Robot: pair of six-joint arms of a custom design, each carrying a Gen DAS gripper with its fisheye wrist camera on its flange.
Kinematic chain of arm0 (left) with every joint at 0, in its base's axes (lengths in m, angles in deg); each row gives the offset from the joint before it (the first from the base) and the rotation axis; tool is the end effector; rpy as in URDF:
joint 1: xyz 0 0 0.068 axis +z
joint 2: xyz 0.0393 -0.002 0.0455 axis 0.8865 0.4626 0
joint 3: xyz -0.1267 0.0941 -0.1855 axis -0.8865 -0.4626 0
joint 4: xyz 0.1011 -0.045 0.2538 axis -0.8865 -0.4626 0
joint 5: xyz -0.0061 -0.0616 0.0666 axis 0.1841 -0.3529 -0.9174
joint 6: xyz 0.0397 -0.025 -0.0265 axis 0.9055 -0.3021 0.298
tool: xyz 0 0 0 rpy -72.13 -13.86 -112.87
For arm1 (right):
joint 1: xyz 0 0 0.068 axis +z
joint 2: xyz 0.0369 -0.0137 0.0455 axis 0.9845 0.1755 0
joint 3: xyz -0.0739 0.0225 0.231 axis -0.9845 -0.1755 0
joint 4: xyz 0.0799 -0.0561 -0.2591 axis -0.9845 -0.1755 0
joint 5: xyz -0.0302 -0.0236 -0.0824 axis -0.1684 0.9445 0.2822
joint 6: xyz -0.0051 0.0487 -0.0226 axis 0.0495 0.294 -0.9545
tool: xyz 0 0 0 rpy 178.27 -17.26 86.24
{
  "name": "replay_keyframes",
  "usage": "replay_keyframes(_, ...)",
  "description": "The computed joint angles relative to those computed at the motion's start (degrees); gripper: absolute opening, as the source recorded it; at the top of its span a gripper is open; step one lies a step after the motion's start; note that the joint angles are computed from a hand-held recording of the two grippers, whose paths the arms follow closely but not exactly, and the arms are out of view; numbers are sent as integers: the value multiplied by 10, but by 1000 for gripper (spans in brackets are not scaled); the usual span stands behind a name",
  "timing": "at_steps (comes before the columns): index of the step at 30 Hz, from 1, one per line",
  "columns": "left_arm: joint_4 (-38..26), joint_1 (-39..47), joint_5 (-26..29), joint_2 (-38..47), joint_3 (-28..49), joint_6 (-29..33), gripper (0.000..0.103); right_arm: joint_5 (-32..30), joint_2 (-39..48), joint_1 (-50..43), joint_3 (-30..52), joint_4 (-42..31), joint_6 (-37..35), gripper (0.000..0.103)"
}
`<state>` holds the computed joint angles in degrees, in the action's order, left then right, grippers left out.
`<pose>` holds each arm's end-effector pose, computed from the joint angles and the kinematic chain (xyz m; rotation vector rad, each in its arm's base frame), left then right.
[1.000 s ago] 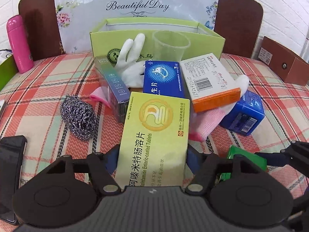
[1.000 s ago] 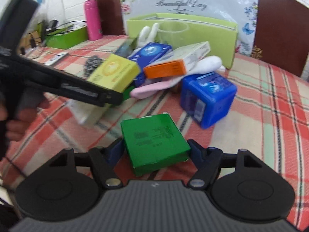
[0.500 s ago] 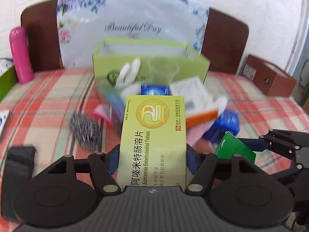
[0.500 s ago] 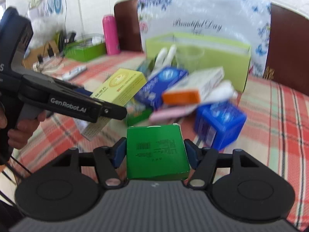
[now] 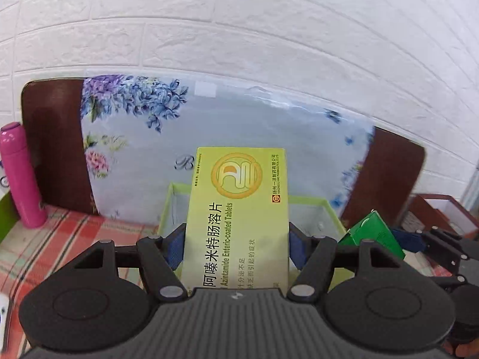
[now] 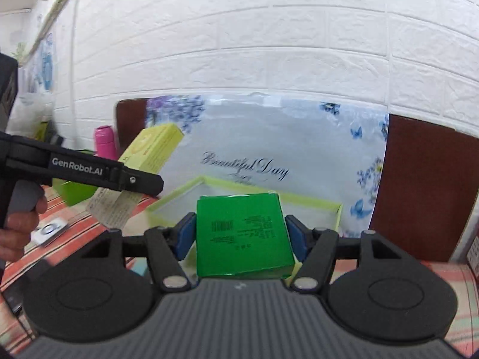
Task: Organize objects
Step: 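Grasp the green box with the right tool while the left grasps the yellow medicine box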
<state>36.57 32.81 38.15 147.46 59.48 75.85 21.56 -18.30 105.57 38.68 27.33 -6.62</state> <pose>0.3430 -0.1926 0.2173 0.2710 2.0636 -0.3939 0.2470 0.1080 0.1979 -0.1409 1.9372 0.1052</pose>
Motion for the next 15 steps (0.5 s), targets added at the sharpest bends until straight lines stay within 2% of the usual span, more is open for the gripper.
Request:
replay_keyframes(3, -34, 5, -7, 110, 118, -1, 69, -7, 152, -40, 106, 25, -13, 63)
replay_keyframes(8, -109, 18, 13, 247, 273, -11, 69, -24, 343, -78, 246, -9, -7, 63)
replay_keyframes(11, -126, 21, 12, 288, 314, -2, 69, -39, 422, -93, 318, -50, 6, 63)
replay_keyframes(14, -112, 25, 16, 301, 314, -1, 70, -54, 462, -100, 357, -79, 18, 63)
replay_keyframes(15, -103, 27, 22, 303, 310, -2, 77, -53, 470, -99, 367, -90, 21, 63)
